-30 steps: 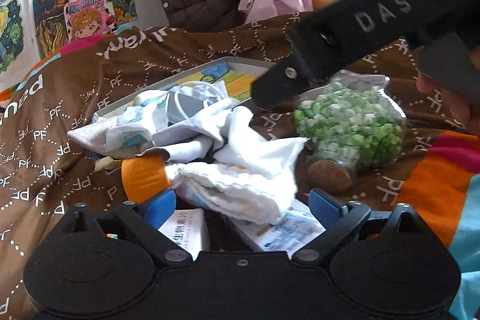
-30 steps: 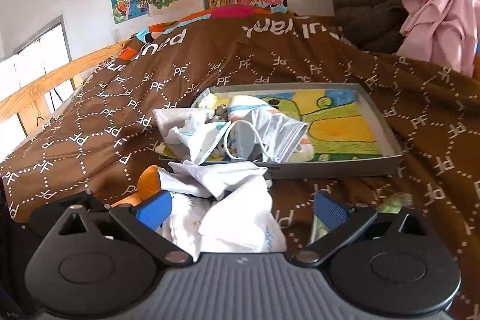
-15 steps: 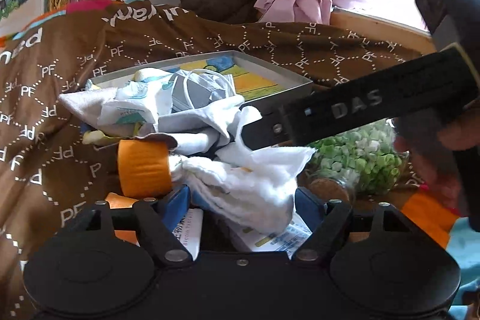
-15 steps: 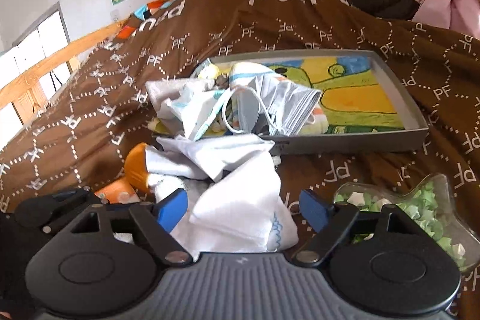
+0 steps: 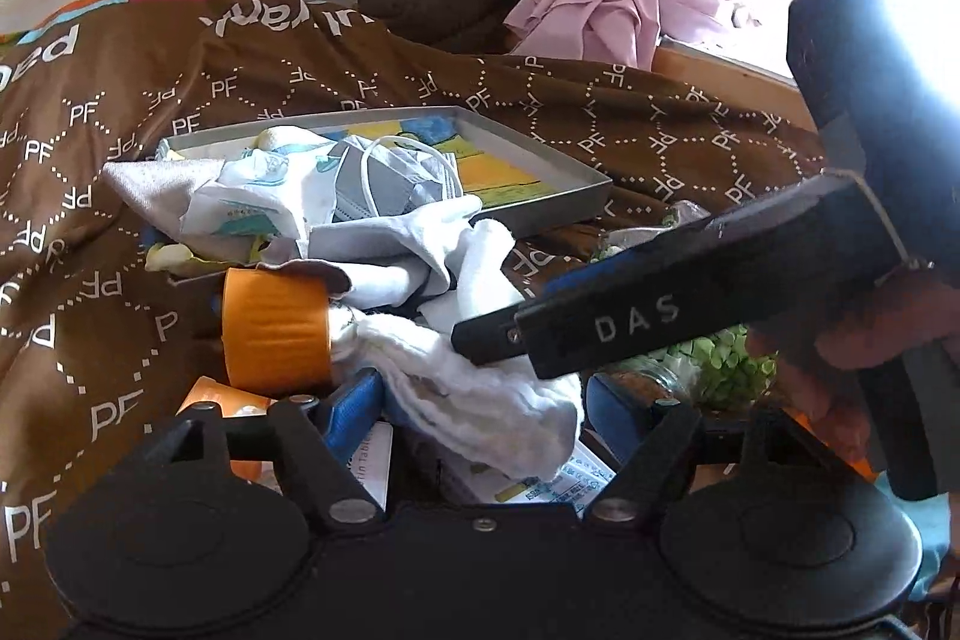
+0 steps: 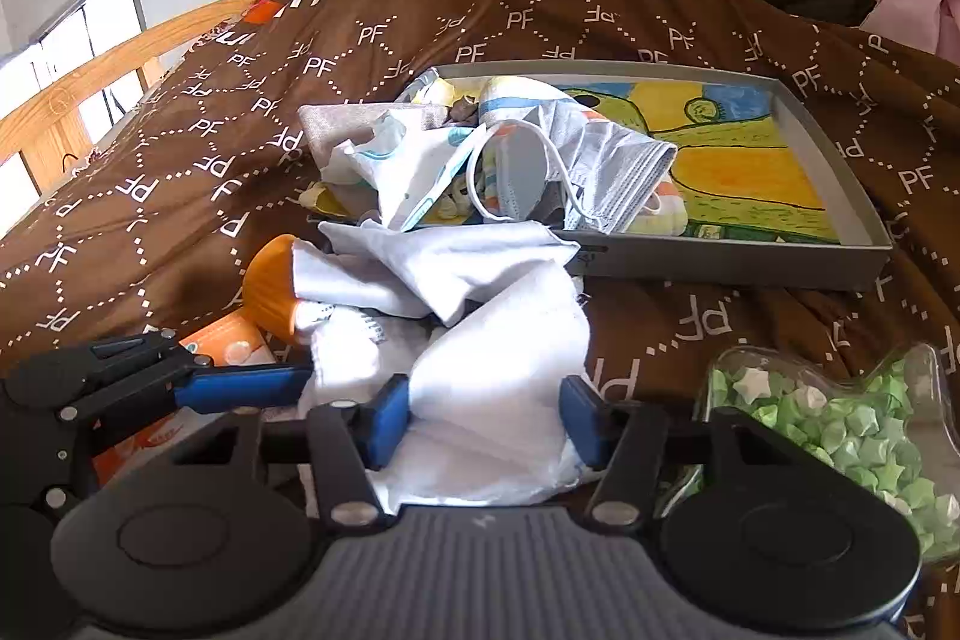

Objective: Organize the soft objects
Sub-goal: 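Grasp a white cloth with the left tool while the right tool grasps another white cloth, then carry the white cloth in the left tool over the tray while the right tool carries its cloth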

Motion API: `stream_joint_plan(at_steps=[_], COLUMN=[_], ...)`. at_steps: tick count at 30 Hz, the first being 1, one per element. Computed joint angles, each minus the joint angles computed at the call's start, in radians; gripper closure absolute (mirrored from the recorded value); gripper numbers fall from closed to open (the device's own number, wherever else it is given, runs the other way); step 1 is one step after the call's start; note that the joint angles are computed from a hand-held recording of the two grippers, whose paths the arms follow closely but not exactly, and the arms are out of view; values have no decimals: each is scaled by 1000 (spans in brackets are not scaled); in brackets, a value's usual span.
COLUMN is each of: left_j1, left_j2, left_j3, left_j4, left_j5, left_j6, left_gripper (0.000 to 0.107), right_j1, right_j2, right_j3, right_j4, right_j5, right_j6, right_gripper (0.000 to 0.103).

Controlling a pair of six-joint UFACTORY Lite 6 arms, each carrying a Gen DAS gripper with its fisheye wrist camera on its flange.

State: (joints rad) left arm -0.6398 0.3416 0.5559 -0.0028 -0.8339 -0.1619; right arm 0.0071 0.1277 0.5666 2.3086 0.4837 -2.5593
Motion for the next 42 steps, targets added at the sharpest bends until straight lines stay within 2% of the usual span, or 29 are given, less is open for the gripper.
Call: stream_joint_plan(at_steps=[1,3,4,10,12,15,19,24,34,42], left_j1=[6,10,11,-4,-3,-5,-4,-14,-84,-76], left_j2=[1,2,2,2,2,2,2,2,-53,-114], left_j3=[-1,0,0,0,2,4,9,3,-12,-34], left_j4=[11,20,18,-17,-17,-33,-35,-70,-222,-163], left_j5=[-5,-6,-6,2,8,16,30,18,45,79], left_j6=[-12,-22,-16,25,28,42,44,66,152,66], left_gripper=[30,30,30,41,49,62,70,85,92,94], right_j1=[0,-7,-7,-2,-7,-17,-30,-35,-75,-150], right_j2=[-2,-4,-4,-6,-12,-18,-26,-62,-196,-237], right_j3=[1,5,8,2,-3,-10,-19,-41,-92,-91], right_j4=[-9,-49,-61,-57,-54,-32,23,78,49,-8], right_j5=[0,3,3,1,3,-1,-3,1,12,61], right_j6=[13,62,77,70,68,67,32,-18,-14,43], right_gripper=[51,62,64,78,84,86,90,93,93,93])
